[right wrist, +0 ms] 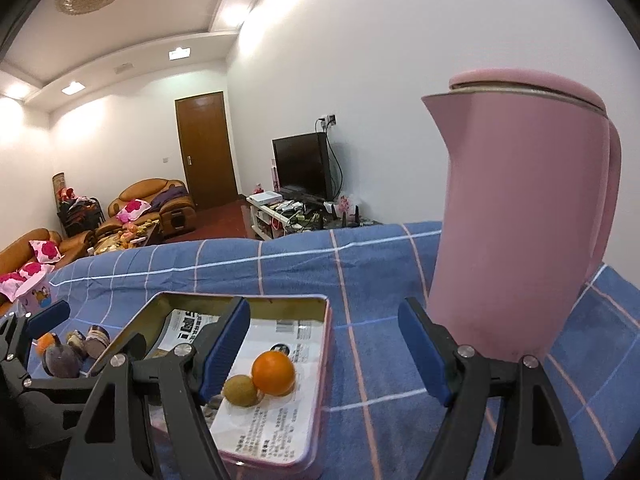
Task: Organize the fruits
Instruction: 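Move both tools back toward the remaining fruit pile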
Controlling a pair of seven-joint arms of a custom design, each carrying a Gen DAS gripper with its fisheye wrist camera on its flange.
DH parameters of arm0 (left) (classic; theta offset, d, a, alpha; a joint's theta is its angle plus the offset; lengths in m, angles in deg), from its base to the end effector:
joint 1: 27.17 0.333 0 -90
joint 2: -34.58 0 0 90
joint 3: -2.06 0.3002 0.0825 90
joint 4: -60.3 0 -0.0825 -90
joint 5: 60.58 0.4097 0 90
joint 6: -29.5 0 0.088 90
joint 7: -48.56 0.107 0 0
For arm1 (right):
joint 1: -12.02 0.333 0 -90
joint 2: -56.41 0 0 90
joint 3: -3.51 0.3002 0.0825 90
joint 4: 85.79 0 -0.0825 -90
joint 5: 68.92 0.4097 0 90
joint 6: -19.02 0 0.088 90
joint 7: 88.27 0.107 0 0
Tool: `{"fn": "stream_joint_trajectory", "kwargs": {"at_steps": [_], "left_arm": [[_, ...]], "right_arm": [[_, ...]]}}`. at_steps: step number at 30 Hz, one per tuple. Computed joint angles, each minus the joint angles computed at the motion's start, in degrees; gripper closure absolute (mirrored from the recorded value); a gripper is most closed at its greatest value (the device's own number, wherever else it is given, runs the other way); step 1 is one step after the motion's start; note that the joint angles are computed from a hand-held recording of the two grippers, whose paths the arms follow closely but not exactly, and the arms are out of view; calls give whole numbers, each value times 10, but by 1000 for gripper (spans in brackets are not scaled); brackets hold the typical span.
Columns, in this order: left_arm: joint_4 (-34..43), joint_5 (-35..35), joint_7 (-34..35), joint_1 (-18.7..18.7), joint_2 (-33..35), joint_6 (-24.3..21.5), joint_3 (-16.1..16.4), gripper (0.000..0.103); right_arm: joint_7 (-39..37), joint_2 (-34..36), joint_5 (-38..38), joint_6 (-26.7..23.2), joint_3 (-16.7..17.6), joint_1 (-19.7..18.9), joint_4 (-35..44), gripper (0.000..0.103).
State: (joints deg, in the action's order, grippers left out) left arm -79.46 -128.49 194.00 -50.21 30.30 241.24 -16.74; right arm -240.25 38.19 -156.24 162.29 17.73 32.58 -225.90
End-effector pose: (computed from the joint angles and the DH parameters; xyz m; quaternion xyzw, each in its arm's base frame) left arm 0.4323 -0.2258 0.4080 -0.5067 0.6875 -0.3617 0.3739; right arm 0.4020 0.2881 0.4194 -0.5101 0.6654 -0.3986 0.3717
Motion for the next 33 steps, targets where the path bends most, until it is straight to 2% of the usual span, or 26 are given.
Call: {"fn": "stream_joint_trajectory", "kwargs": {"at_steps": [4, 7, 13, 19, 27, 31, 33], "left_arm": [[-35, 41, -43, 6, -28, -19, 7, 0], [-52, 52, -51, 18, -43, -30, 7, 0], [-89, 99, -81, 46, -70, -40, 12, 0], [-117, 149, -119, 87, -95, -60, 22, 0], [-136, 215, -164, 152, -109, -84, 33, 0], [-145, 282, -210, 166, -114, -107, 68, 0], [-146, 306, -226, 178, -115, -115, 73, 0]], "right_arm": [[11, -3, 13, -10, 9, 8, -2, 25], [7, 4, 25, -18, 15, 16, 5, 25], [40, 31, 28, 15, 12, 26, 26, 25], [34, 80, 29, 4, 16, 48, 72, 25], [19, 150, 18, 13, 6, 87, 143, 25], [-5, 194, 21, 25, -2, 110, 189, 25], [-16, 211, 23, 32, -9, 119, 208, 25]]}}
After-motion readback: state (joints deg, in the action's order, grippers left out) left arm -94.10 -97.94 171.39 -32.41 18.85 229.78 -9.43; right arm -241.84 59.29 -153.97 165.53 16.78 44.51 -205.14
